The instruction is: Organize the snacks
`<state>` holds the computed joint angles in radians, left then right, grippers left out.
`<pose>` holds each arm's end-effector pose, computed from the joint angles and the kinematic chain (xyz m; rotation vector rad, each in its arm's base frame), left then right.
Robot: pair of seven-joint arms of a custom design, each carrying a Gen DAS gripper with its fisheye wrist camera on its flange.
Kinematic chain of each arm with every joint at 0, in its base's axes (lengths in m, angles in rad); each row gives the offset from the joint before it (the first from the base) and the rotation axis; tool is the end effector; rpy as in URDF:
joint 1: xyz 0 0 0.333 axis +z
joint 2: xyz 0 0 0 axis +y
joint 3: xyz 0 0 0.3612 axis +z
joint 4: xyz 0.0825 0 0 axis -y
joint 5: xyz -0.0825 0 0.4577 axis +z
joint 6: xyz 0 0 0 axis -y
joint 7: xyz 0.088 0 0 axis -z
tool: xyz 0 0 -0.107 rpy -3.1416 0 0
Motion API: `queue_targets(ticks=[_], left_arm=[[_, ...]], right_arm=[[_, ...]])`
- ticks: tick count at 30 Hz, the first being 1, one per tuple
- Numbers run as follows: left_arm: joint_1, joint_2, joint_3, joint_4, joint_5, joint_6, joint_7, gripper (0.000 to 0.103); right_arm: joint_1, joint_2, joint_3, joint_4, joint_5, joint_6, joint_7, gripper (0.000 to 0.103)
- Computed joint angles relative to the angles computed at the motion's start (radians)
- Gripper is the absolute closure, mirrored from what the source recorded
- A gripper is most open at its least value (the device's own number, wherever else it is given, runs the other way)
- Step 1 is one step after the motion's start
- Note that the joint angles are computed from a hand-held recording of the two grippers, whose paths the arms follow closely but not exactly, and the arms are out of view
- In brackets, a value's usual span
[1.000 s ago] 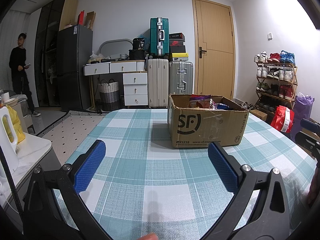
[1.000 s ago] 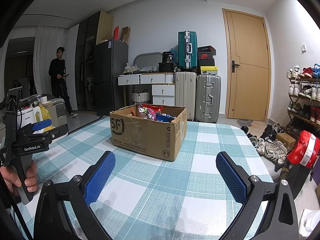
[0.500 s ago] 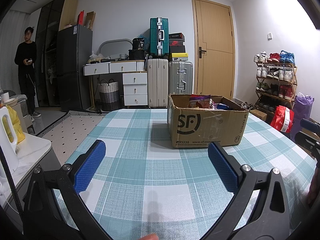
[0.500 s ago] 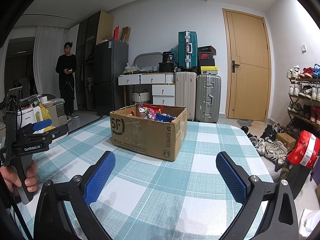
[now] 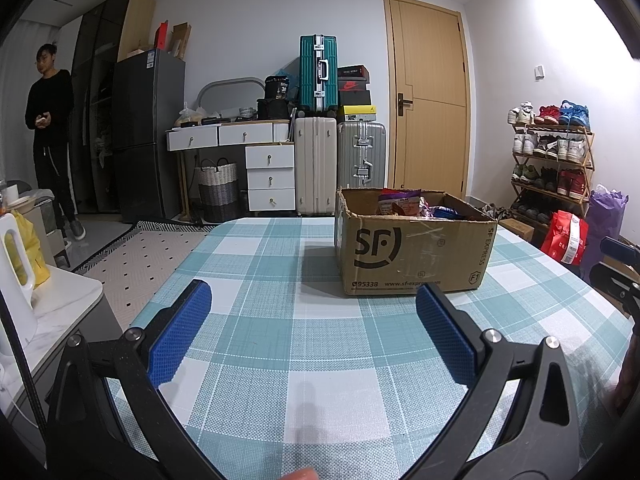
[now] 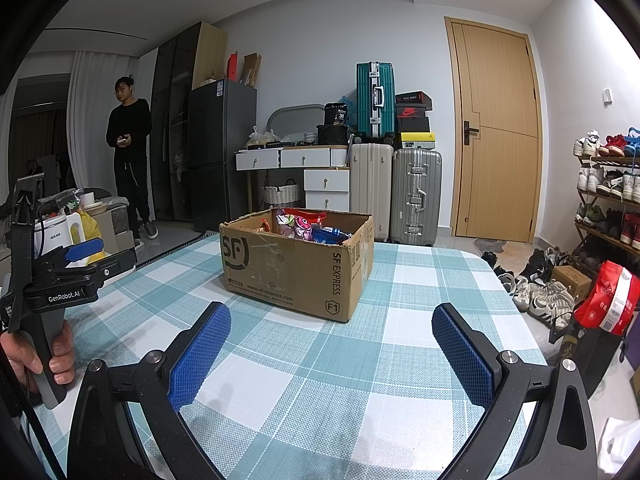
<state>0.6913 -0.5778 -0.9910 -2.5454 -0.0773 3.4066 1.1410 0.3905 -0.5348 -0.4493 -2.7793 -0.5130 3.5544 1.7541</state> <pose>0.4751 -0.1935 0.5218 -1.4199 1.4601 -1.0548 0.4198 0.0230 0.5007 -1.5607 1.1844 -0.8722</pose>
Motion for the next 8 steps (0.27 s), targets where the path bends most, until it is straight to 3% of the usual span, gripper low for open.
queue_targets(ticks=[8], left_arm=[[-0.004,0.004,0.003,0.000,0.000,0.000,0.003,0.001]], right_arm=[[-0.003,0.002,0.002,0.001,-0.004,0.002,0.005,0.001]])
